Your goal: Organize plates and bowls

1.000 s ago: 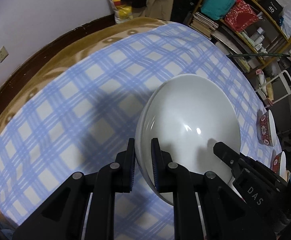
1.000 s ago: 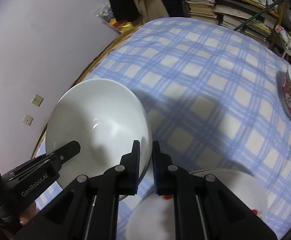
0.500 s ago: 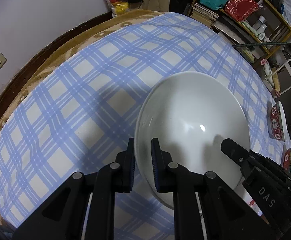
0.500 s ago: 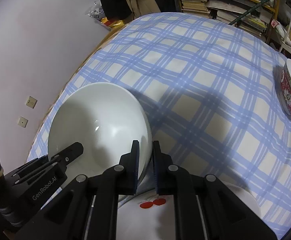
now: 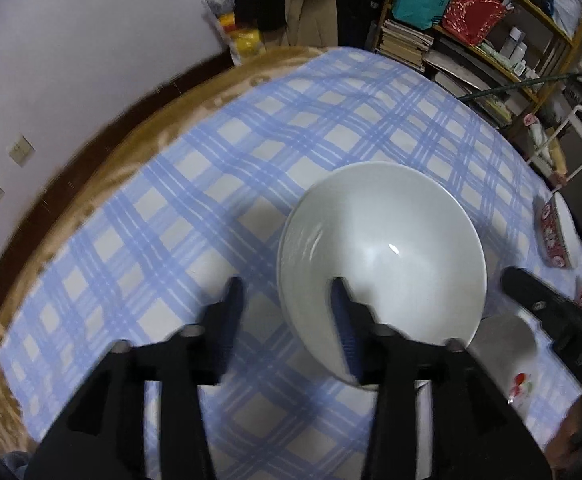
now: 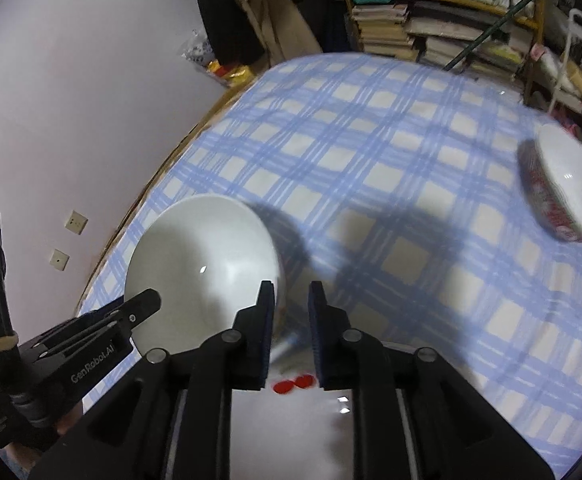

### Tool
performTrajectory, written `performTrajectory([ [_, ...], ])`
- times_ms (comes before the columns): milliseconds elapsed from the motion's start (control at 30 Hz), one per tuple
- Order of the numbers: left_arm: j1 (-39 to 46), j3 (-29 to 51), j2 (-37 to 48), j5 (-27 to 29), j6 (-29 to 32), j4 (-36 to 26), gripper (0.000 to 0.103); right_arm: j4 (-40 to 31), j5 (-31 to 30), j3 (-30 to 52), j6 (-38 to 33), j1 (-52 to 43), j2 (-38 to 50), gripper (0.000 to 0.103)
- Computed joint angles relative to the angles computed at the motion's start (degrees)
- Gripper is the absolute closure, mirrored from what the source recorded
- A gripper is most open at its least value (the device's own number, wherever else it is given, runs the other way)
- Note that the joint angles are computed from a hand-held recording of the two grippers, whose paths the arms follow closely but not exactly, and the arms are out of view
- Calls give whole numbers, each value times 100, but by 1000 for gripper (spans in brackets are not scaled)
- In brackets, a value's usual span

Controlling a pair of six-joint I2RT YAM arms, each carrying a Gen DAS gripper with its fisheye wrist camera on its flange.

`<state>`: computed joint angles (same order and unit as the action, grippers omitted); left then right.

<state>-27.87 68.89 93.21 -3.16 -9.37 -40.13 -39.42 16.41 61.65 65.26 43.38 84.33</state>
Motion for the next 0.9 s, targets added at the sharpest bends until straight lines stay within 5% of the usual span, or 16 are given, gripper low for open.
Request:
performTrajectory([
  [67,-87,-60,-147,-248,35,6,54,-226,150,-53,78,47,-237,81],
  [233,-148,-36,-511,-374,195,-157,51,-763,408,-418,510,124,-996,52],
  [300,-166,-16,-656,-303,191,-199,41,-1136,572,-487,737,200,-1245,48],
  [467,-447,276,-764,-208,-86,-462,35,-1942,746,-778,1203,183,-2062,44],
  [733,-1398,968,-395,-568,-233,-788,30,-3316,1243,-880,1649,116,-3133,12],
  [900,-1925,1813,273,-589,-356,-1018,28,-3612,1196,-975,1143,-463,-3689,11],
])
